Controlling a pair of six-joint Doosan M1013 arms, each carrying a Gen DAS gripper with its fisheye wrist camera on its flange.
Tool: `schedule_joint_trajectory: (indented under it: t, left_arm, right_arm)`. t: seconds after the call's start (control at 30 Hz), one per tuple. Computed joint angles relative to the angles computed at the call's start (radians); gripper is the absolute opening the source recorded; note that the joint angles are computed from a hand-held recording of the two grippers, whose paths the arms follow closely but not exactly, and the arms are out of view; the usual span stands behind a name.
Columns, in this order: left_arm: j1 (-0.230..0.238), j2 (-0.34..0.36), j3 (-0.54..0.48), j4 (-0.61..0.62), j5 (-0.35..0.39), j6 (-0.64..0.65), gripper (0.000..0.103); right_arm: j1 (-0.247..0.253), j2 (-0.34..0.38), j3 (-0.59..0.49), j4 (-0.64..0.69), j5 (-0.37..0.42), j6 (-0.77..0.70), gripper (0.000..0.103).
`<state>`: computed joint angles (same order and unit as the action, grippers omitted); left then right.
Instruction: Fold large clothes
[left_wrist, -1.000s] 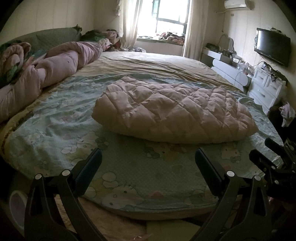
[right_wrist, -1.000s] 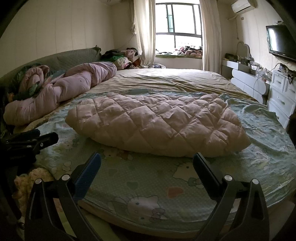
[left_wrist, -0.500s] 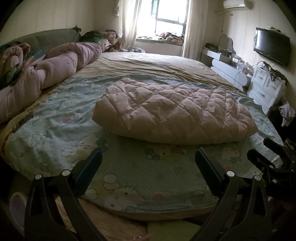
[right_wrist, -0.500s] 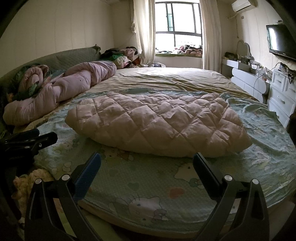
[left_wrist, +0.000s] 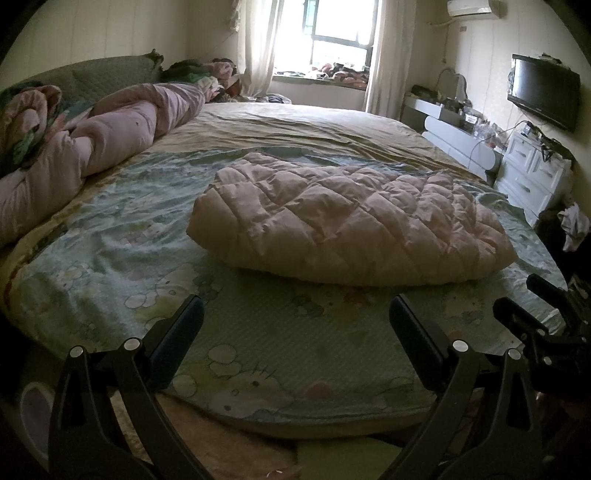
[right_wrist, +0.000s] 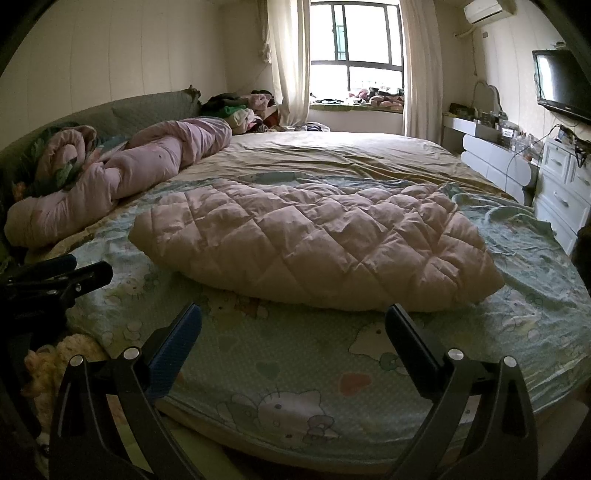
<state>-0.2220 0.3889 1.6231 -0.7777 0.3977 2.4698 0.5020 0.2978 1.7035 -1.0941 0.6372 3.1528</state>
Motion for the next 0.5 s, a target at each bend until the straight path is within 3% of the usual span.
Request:
schedule_joint_trajectory:
  t: [0.5]
  left_arm:
    - [0.003, 0.007, -0.002, 0.043, 0.012, -0.027, 0.094]
  right_arm:
    - [0.002, 0.006, -0.002, 0.01, 0.021, -0.008, 0.099]
